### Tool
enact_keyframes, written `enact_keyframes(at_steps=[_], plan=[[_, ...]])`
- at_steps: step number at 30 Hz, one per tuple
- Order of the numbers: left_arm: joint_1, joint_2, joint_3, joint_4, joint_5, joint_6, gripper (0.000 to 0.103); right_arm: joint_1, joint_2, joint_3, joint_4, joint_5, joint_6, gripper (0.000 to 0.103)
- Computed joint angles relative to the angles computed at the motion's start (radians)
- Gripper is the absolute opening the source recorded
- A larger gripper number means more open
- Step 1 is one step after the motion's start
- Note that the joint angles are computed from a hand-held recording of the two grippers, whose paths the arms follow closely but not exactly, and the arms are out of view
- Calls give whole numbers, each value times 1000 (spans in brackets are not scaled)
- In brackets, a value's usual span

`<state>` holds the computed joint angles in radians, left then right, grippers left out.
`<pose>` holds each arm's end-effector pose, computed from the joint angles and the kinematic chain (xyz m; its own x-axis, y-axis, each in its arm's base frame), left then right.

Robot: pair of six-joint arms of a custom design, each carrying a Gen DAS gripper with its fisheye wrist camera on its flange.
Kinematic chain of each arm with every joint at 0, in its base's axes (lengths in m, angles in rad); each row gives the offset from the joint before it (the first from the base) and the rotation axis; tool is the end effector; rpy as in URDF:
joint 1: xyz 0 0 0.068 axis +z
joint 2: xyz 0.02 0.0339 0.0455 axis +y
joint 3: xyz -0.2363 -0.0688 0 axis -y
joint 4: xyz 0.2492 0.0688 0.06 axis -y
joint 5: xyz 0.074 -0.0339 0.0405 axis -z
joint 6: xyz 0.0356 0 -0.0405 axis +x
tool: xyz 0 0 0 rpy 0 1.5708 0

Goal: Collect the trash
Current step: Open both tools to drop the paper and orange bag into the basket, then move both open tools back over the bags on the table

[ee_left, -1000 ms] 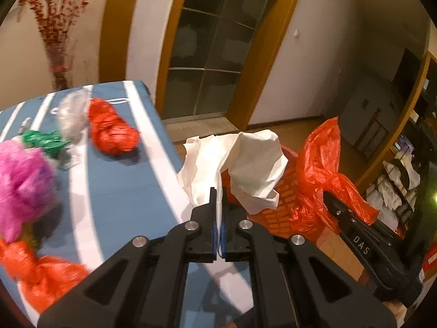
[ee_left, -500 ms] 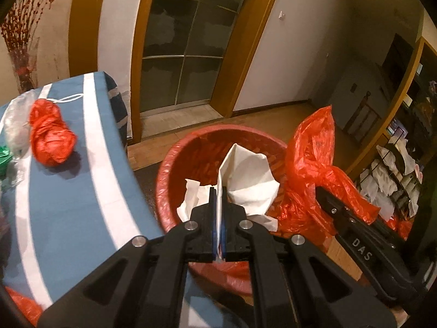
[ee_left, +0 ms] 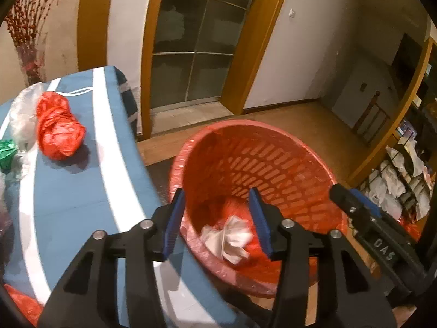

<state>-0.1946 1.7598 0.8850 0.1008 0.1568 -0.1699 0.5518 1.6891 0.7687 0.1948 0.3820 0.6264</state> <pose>0.3406 -0.0728 0.1165 -0.7268 -0.0270 -0.6864 0.1803 0.9567 -0.2285 0.2851 0.1599 0.1151 -0.6038 0.2671 -0.7511 0.1296 0.9625 0.2382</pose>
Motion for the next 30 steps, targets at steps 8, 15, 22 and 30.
enact_keyframes(at_steps=[8, 15, 22, 30], plan=[[20, -174, -138, -1, -33, 29, 59, 42, -54, -18, -37, 39, 4, 55], [100, -394, -279, -44, -29, 58, 64, 127, -79, -8, -70, 64, 3, 55], [292, -625, -410, -114, 17, 118, 68, 251, -35, 73, -98, 74, -19, 55], [618, -771, -477, -195, 126, 207, 72, 391, 89, 222, -120, 47, -56, 55]])
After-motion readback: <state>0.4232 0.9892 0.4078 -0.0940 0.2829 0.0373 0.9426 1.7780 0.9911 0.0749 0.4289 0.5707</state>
